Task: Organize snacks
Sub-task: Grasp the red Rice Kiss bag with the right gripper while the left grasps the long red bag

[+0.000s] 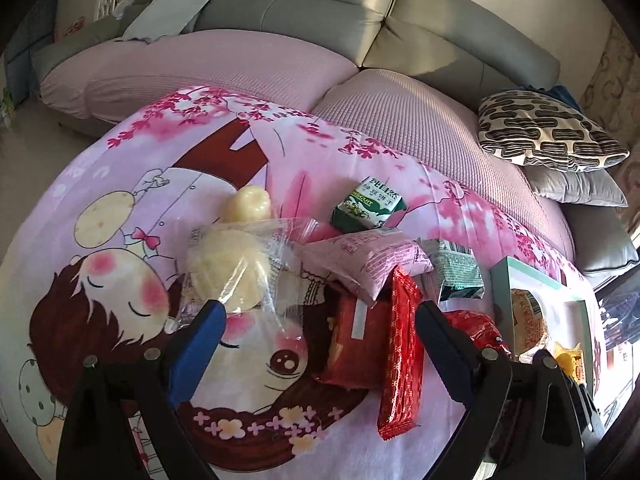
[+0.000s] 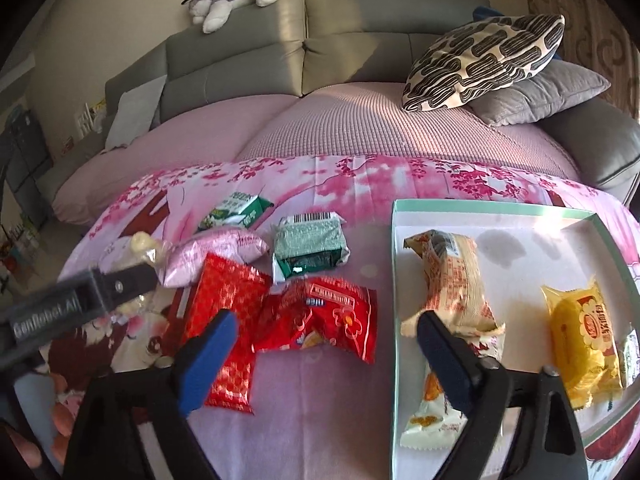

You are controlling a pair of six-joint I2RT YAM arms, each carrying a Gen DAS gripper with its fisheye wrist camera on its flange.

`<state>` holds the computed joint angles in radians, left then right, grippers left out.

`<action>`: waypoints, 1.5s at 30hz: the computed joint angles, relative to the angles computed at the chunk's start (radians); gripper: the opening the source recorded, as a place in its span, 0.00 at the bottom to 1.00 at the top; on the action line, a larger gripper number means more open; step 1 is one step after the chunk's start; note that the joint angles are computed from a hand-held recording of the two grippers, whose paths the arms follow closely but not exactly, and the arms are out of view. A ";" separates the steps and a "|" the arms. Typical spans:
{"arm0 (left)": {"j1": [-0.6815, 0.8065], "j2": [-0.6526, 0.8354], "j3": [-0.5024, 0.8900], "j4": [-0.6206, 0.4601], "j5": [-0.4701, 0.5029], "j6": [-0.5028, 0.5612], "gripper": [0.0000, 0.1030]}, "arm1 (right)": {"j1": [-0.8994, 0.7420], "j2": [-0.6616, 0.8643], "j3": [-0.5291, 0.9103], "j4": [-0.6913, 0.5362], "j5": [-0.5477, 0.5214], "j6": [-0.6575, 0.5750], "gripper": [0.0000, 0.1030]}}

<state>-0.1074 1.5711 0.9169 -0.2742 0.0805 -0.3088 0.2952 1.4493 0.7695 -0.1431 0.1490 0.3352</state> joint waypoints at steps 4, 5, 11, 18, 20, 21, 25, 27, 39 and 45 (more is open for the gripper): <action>-0.006 0.028 0.001 0.016 0.009 -0.010 0.93 | -0.024 0.018 0.010 0.023 -0.050 -0.005 0.76; -0.012 0.035 0.003 0.020 0.009 -0.007 0.92 | -0.029 0.030 0.018 0.019 -0.060 -0.008 0.71; -0.041 0.046 0.003 0.038 0.028 0.005 0.88 | -0.054 0.074 0.034 0.026 -0.124 -0.017 0.55; -0.062 0.060 0.010 0.036 0.043 0.014 0.76 | -0.075 0.085 0.019 0.031 -0.171 0.008 0.53; -0.068 0.060 0.010 0.039 0.039 0.013 0.75 | -0.077 0.085 0.018 0.031 -0.175 0.011 0.51; -0.071 0.061 0.010 0.039 0.034 0.014 0.75 | -0.080 0.088 0.018 0.031 -0.185 0.011 0.51; -0.077 0.061 0.010 0.037 0.055 0.016 0.63 | -0.097 0.100 0.012 0.044 -0.235 0.019 0.51; -0.084 0.062 0.012 0.037 0.056 0.018 0.62 | -0.101 0.099 0.007 0.046 -0.248 0.017 0.51; -0.085 0.081 0.020 0.035 0.148 0.011 0.35 | -0.111 0.087 -0.003 0.024 -0.288 0.027 0.49; -0.058 0.095 0.015 0.048 0.223 -0.017 0.34 | -0.111 0.091 -0.006 0.030 -0.285 0.034 0.49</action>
